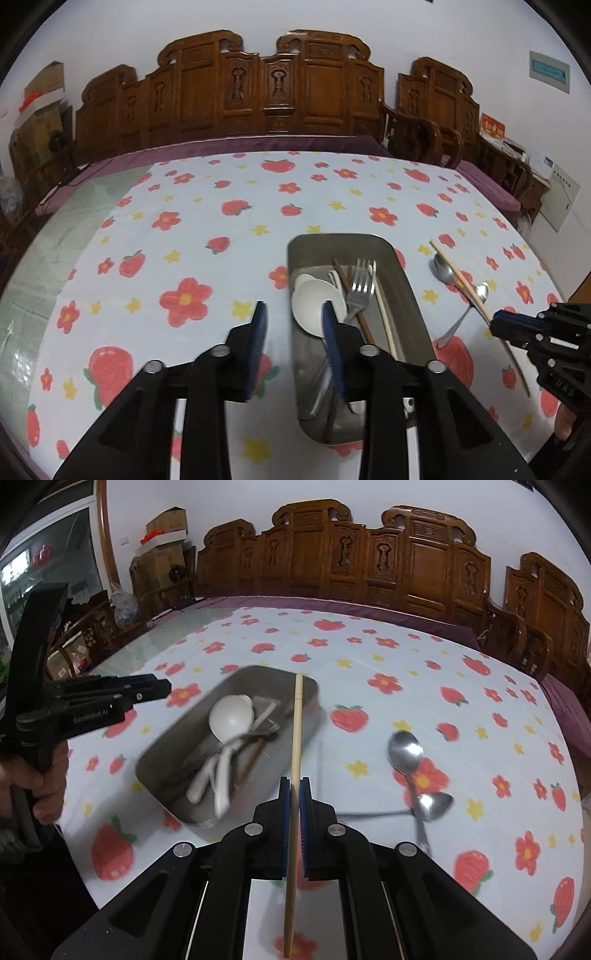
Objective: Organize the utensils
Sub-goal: 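Lower the wooden chopstick into the tray with the right gripper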
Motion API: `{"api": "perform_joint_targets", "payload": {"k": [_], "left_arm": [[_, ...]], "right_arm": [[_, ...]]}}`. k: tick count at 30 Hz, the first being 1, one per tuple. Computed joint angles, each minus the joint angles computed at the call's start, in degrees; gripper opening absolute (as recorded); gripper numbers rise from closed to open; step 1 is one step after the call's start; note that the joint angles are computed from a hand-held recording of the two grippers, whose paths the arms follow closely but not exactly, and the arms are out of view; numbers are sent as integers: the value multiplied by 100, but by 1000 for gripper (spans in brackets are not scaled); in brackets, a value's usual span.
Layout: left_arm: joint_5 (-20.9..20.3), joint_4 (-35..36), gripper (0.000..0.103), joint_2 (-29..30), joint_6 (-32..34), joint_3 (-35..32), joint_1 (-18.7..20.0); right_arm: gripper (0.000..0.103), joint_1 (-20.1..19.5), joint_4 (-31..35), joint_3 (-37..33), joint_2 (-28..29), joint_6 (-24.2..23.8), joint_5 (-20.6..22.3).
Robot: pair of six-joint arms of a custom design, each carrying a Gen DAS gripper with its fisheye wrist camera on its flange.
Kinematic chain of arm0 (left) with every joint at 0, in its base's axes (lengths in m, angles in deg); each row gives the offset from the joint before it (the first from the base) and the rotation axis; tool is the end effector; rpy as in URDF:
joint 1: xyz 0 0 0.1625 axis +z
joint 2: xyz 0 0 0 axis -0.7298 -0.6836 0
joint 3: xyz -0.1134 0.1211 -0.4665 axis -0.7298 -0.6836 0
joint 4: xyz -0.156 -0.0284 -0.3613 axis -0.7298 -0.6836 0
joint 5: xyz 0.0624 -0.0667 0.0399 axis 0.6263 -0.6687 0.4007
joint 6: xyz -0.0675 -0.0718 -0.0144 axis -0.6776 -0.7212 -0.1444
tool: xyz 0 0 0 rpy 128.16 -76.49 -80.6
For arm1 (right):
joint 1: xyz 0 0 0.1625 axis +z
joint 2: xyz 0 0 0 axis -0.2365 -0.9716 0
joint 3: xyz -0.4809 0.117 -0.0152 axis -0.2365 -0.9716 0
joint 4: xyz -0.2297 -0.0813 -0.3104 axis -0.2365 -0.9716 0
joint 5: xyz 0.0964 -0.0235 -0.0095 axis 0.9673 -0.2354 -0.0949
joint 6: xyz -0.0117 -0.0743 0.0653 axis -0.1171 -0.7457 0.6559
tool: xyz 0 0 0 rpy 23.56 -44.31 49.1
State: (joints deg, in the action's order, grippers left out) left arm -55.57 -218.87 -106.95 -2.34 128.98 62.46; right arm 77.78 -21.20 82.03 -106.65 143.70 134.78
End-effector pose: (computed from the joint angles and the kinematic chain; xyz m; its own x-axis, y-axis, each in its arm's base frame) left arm -0.3623 -0.3106 0.0066 -0.6679 0.4157 -0.6173 0.6945 0.6463 -0.3162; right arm 0.0259 -0.2379 0.3039 -0.7610 -0.1400 0.6335 -0.5139 0.7261 -0.4568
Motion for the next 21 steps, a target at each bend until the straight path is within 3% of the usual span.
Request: {"api": "perform_joint_targets", "payload": {"k": [4, 9, 11, 13, 15, 21], "left_arm": [[84, -41, 42, -155, -50, 85, 22], [235, -20, 51, -336, -73, 175, 52], [291, -111, 61, -382, -2, 224, 63], [358, -114, 80, -413, 49, 247, 72], [448, -64, 87, -430, 132, 255, 67], [582, 177, 91, -461, 210, 226, 148]], "right_arm": [[6, 906, -271, -136, 512, 436, 650], [6, 1525, -463, -305, 1051, 802, 1112], [6, 1619, -494, -379, 1234, 938, 1177], [6, 1674, -535, -452, 1427, 1093, 1232], [6, 1670, -540, -508, 1566, 1222, 1221], [6, 1764, -686, -608, 1960, 1481, 1368]]}}
